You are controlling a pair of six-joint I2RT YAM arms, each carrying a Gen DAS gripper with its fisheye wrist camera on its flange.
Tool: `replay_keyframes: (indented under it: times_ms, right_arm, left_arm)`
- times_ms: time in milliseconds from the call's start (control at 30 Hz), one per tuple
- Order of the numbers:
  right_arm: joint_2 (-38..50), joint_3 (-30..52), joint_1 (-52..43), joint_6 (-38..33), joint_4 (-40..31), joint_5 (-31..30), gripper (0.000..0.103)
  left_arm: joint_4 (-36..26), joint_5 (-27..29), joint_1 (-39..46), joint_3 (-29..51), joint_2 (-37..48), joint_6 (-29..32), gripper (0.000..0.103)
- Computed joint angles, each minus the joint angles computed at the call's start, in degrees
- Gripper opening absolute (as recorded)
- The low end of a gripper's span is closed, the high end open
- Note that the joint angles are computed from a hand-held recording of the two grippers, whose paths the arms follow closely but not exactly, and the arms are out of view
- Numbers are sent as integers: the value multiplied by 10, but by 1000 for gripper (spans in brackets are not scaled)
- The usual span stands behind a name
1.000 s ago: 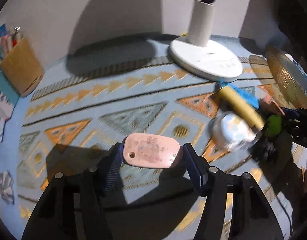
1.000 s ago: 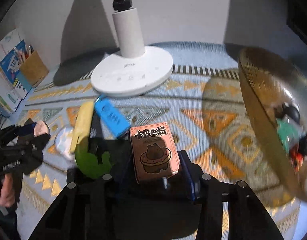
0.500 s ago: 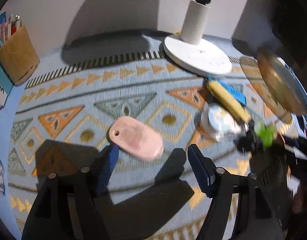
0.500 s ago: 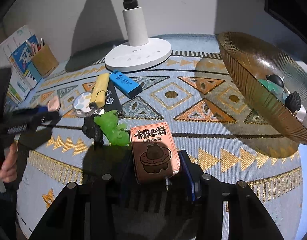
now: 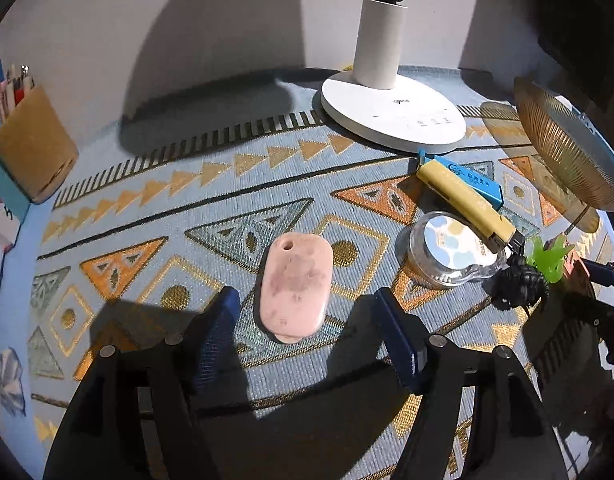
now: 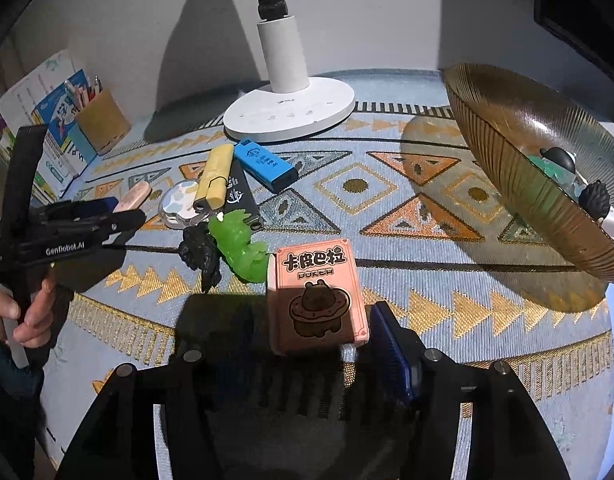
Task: Organize rigid objects
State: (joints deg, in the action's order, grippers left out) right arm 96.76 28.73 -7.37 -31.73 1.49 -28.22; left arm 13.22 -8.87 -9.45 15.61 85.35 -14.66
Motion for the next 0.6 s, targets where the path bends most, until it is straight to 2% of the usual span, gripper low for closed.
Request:
replay_keyframes:
  times_ms: [133,167,200,267,333,400,500,600]
  right_arm:
    - [-4,-11,24,22,35,37,59]
    - [-4,-14,31,25,44,46,58]
    - [-10,-24,44,32,62,69,43]
    - [-26,-34,56,29,67,88,41]
    - [-51,-47,50,22,60,81,41]
    - [-93,-59,30,14,26,63,41]
    - [-153,-56,-21,-4,-45,15,41]
    - [-240,-49,-85,-29,-123,-26,41]
  left_arm:
    - [-2,-7,-15,12,4,-11,31]
    - [-7,-9,-20,16,4,-16,31]
    - [-9,-14,-27,16,1,-23,31]
    - [-19,-11,-37,-1,-38,-34,31]
    - [-35,2,-45,-27,-101,-46,31]
    - [-84,8,-56,-50,-195,-60,31]
    - [-203,4,-87,-64,-367,-93,31]
    - [-337,-49,-156,-47,-515,-134,31]
